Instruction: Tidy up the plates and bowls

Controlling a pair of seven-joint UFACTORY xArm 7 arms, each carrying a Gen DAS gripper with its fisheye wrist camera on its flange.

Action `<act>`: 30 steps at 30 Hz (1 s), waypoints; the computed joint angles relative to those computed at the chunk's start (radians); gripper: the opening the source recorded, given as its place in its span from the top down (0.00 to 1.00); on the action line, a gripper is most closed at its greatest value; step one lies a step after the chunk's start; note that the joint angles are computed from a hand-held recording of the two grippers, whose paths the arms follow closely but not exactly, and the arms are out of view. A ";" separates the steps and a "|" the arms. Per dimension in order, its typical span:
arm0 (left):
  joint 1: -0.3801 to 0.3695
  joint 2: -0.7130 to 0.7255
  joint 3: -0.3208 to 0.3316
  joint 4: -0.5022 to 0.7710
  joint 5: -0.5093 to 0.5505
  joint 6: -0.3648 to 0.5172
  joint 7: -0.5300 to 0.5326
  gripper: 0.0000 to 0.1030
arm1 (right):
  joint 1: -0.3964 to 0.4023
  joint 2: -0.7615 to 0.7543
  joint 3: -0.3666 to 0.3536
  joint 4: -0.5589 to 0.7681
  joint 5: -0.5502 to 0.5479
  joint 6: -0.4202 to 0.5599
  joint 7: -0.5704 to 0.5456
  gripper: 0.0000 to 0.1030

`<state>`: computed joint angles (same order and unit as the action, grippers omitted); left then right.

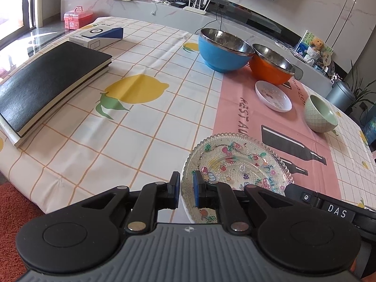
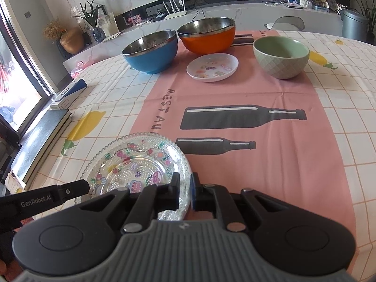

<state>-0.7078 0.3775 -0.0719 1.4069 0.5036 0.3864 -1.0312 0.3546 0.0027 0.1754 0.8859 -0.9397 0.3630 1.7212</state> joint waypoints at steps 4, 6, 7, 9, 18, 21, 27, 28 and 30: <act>0.013 -0.010 -0.001 -0.021 -0.017 -0.043 -0.013 0.70 | -0.005 -0.016 0.000 -0.019 0.021 -0.015 0.007 0.80; 0.025 -0.008 -0.011 -0.022 -0.043 -0.043 0.004 0.69 | -0.009 -0.029 0.004 -0.030 0.035 -0.020 0.004 0.79; 0.032 -0.005 -0.019 -0.019 -0.060 -0.035 0.021 0.69 | -0.011 -0.035 0.007 -0.034 0.037 -0.023 0.005 0.79; 0.045 -0.001 -0.034 -0.018 -0.095 -0.027 0.051 0.69 | -0.016 -0.045 0.013 -0.044 0.058 -0.025 -0.006 0.79; 0.027 0.007 -0.028 -0.003 -0.130 -0.004 0.107 0.82 | -0.056 -0.050 0.027 -0.079 0.040 -0.120 0.055 0.97; 0.024 0.010 -0.028 0.008 -0.132 0.012 0.111 0.82 | -0.060 -0.045 0.027 -0.076 0.013 -0.126 0.077 0.97; 0.004 0.009 -0.003 0.026 -0.092 0.037 0.082 0.81 | -0.077 -0.052 0.013 -0.094 -0.056 -0.181 0.148 0.92; -0.002 0.008 0.004 0.031 -0.075 0.043 0.067 0.81 | -0.085 -0.060 0.014 -0.099 -0.088 -0.186 0.180 0.92; -0.001 0.011 0.007 0.055 -0.055 0.055 0.055 0.80 | -0.105 -0.085 0.018 -0.116 -0.140 -0.185 0.232 0.91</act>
<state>-0.7091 0.3890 -0.0645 1.4620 0.4482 0.4417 -0.9764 0.2500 -0.0824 0.1935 0.7700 -1.0795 0.1781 1.9537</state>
